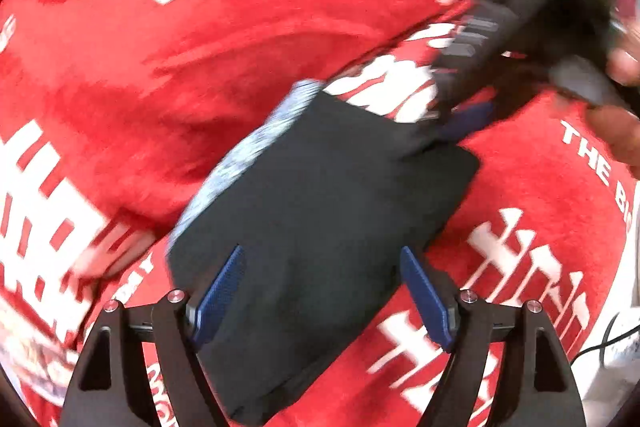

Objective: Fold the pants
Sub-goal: 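Lift the leg end with both grippers and fold it over toward the waistband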

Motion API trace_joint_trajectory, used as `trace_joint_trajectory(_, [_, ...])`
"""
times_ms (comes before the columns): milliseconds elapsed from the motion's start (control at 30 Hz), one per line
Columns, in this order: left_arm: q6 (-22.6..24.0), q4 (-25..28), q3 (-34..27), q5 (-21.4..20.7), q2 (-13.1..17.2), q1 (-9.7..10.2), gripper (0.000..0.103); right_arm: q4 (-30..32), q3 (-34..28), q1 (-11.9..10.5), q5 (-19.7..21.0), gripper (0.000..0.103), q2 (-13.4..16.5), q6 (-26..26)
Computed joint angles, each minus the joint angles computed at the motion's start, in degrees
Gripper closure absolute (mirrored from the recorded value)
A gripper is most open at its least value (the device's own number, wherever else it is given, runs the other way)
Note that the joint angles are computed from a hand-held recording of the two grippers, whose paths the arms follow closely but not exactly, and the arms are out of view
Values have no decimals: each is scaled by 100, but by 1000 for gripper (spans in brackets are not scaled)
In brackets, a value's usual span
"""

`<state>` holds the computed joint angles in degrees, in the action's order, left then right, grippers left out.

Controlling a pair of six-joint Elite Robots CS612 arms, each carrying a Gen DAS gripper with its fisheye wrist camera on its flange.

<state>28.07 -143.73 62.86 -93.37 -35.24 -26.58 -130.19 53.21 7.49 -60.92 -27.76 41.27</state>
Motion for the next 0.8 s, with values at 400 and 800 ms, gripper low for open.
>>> trace_joint_trajectory(400, [-2100, 2360, -1534, 246, 718, 503, 22, 291, 102, 333, -1394, 64, -395, -283])
trace_joint_trajectory(800, [-2801, 3343, -1738, -723, 932, 719, 14, 1935, -1132, 664, -2410, 64, 285, -1296])
